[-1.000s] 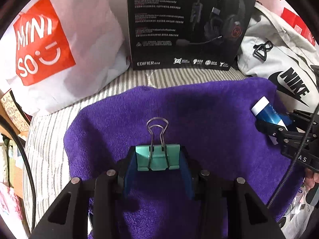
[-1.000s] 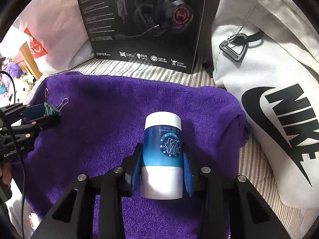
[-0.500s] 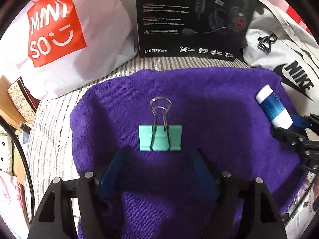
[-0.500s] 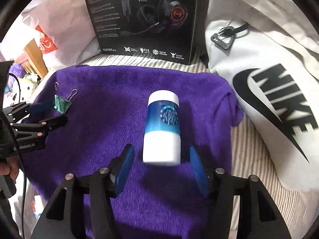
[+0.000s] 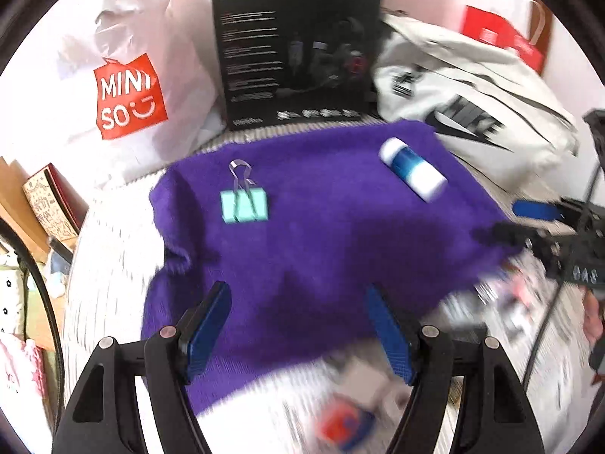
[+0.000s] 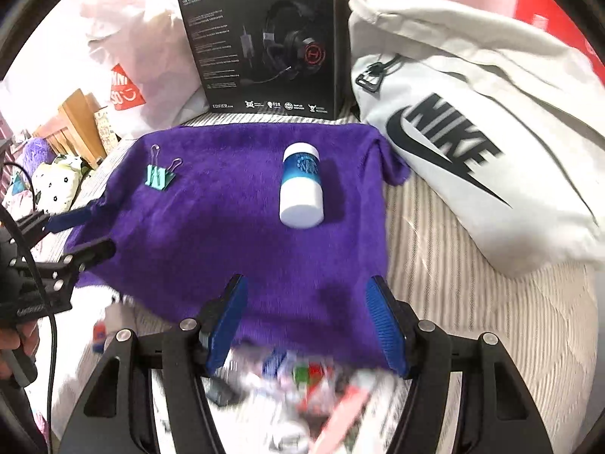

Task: Organize rigid objects
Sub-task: 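Open the left tool on the towel while the right tool releases the bottle there, then grasp the orange Vaseline tin with the left tool while the right tool grasps the pink marker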

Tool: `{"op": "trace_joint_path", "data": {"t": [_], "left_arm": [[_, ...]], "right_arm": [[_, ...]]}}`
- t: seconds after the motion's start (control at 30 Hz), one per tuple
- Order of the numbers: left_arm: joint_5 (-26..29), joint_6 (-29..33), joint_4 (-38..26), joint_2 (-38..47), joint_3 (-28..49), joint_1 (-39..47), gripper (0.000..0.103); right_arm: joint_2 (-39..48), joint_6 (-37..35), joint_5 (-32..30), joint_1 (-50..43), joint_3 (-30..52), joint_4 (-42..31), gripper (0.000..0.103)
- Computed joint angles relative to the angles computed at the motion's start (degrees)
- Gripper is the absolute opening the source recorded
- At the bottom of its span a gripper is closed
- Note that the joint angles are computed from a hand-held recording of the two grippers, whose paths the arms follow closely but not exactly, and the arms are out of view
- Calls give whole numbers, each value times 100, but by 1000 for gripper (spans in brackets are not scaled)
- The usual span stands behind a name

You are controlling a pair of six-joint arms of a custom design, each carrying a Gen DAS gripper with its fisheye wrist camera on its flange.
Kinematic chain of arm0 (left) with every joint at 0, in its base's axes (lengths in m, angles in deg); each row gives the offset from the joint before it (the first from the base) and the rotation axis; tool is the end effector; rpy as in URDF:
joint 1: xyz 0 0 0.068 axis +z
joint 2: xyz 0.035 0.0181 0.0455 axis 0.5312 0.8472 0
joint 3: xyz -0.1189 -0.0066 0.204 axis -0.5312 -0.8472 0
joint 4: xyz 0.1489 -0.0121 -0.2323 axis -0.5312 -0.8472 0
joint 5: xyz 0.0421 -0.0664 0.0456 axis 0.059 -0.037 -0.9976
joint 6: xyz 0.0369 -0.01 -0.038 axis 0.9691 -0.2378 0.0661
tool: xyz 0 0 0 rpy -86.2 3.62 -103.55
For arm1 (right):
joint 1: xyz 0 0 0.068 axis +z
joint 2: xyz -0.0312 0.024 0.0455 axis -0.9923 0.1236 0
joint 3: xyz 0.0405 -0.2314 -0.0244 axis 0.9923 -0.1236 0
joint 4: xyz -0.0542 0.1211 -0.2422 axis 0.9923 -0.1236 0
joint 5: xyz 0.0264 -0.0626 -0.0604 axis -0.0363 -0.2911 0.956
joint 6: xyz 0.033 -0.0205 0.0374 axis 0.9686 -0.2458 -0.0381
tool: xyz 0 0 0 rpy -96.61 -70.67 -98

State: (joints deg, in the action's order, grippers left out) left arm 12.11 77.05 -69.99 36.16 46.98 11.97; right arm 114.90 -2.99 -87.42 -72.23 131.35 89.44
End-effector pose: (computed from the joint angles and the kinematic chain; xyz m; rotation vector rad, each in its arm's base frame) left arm 0.2814 -0.0989 0.0426 0.2228 2.5169 -0.0613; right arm 0.3231 0.0639 0.0355 -0.2869 2.5546 0.1753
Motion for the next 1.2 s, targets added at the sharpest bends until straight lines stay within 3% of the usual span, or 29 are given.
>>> {"op": "trace_joint_path", "data": {"t": [0.23,0.43,0.7,0.97,1.07,1.2], "left_arm": [[93,-155,118,-1396,-1506,-346,73],[161,20,626,-1131,-1860,-360,73],[156,235,1294,-60,-1592,-377,71],[153,354,1588,433,-1391,-494,52],[244,345,1642,432,-1404,-483,39],[193,320,1643,422,-1424,-561,40]], "right_arm": [[-1337,-15,-206,-313,-1395,181,64],[-2034,-52,-289,-642,-2244,279,64],[-2163,-115,-391,-1098,-2745,434,64],[-1833,-222,-445,-1461,-2936,755,64],[-1660,-185,-459,-1453,-2887,852,64],[-1471,-109,-374,-1242,-2772,984,64]]}}
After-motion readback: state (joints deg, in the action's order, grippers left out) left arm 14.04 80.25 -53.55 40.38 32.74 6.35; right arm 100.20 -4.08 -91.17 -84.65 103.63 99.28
